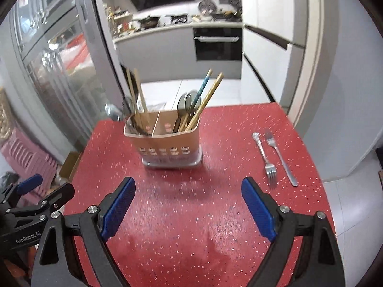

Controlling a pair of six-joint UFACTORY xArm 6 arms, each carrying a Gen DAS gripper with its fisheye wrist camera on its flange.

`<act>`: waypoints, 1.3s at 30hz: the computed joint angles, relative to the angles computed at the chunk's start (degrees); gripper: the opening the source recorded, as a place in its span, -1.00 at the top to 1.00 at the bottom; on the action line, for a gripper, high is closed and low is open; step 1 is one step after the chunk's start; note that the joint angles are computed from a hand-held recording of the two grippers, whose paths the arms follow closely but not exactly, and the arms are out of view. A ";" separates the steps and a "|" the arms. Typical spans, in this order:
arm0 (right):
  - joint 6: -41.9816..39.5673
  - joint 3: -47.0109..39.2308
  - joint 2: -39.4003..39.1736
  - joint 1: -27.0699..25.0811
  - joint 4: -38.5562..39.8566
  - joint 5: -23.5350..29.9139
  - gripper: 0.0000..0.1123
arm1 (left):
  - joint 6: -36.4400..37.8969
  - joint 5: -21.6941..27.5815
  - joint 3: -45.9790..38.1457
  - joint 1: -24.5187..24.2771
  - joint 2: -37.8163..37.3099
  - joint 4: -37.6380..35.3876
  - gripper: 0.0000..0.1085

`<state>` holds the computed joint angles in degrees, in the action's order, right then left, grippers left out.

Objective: Organize utensils

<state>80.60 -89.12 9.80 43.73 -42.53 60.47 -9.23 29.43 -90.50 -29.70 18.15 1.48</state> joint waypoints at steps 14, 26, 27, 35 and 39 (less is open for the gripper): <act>2.88 -2.81 -0.07 2.51 -7.41 3.98 -0.64 | -6.11 -0.58 -0.74 -0.62 -1.42 5.35 -0.90; 2.35 -0.77 -4.95 1.53 -9.01 4.15 -0.64 | -12.51 4.97 -7.86 -3.22 -0.10 12.87 -0.90; 2.25 -0.78 -5.11 1.57 -9.09 4.34 -0.64 | -12.34 6.11 -8.88 -3.27 0.24 12.25 -0.90; 1.43 -1.35 -5.56 1.97 -10.16 5.44 -0.64 | -13.90 8.71 -11.11 -3.60 0.58 12.88 -0.90; 1.19 -1.49 -5.58 2.11 -10.14 5.39 -0.64 | -14.15 8.71 -10.98 -3.70 0.33 13.20 -0.90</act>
<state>81.79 -90.61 4.22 45.84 -52.67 65.86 -23.38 38.14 -101.48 -33.40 18.48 14.68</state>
